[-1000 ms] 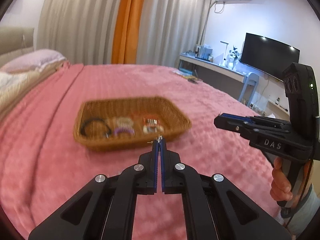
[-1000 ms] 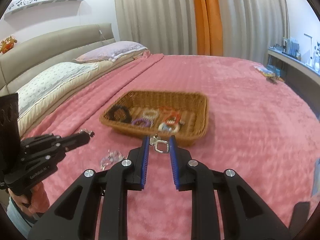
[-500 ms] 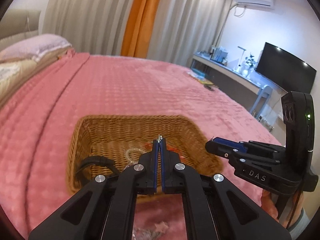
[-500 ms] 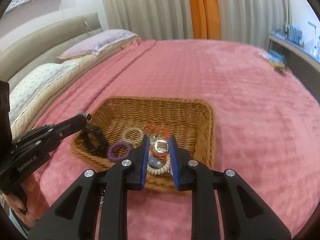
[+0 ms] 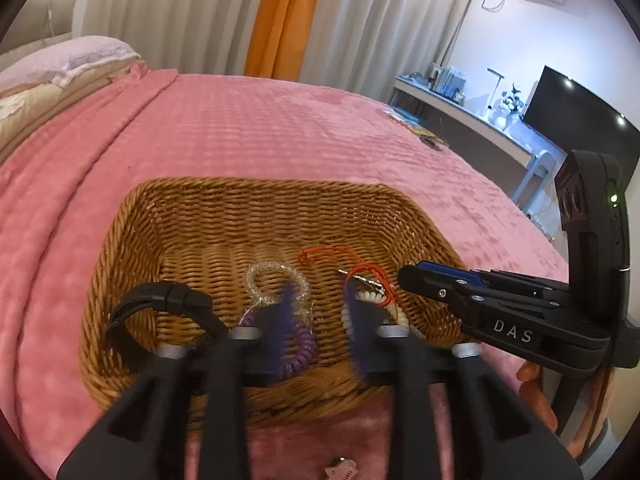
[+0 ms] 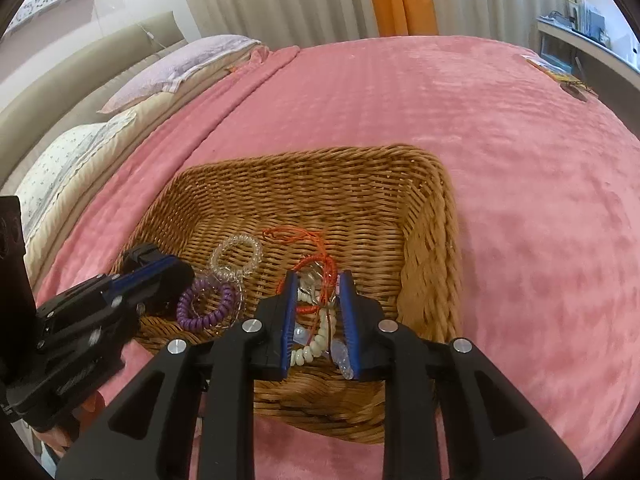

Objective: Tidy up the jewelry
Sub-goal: 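Carry both items into the basket and open both tools, then grasp the crystal charm bracelet with the left tool while the right tool grasps the pink star key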

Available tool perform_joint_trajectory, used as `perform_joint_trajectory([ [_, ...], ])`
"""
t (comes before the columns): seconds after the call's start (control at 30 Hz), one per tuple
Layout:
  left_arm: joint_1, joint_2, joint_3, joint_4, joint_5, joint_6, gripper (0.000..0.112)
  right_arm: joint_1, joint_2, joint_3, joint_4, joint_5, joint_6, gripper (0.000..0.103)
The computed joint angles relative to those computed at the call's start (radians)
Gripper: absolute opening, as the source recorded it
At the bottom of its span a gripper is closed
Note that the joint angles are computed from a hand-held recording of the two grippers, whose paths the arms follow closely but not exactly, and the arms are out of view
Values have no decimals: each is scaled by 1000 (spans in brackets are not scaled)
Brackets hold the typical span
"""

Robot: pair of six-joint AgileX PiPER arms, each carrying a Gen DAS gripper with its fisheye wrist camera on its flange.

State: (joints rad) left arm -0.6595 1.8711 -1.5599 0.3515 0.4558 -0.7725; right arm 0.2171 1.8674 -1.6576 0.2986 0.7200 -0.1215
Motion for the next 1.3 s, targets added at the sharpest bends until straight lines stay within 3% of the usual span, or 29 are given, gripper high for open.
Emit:
perform_joint_trajectory([
  [0.03,-7,-16,17,48,-6,-44,43,-2,-15,15,3,-12,-1,36],
  [0.1,-9,-53,49,58,-25,-54,44,-4,-38,34,8,-25,-4,41],
  [0.2,-21,-100,82,88,-33,-85,49,-11,-84,70,36,-28,-18,42],
  [0.33,-71,-236,201,281,-47,-273,61,11,-174,142,-3,-60,8,44],
  [0.43,-122,-332,285,432,-17,-420,61,54,-261,221,-45,-90,42,44],
  [0.63,-209,-485,454,600,66,-638,61,140,-353,342,-87,-117,115,44],
  [0.73,-223,-523,527,614,90,-684,61,187,-369,395,-138,-142,175,44],
  [0.83,-202,-542,604,599,52,-729,61,212,-365,430,-153,-150,197,44],
  [1.17,-85,-447,652,293,-63,-465,61,235,-308,502,-134,-188,202,44],
  [1.3,-108,-363,588,239,20,-378,58,214,-277,527,-37,-204,126,44],
])
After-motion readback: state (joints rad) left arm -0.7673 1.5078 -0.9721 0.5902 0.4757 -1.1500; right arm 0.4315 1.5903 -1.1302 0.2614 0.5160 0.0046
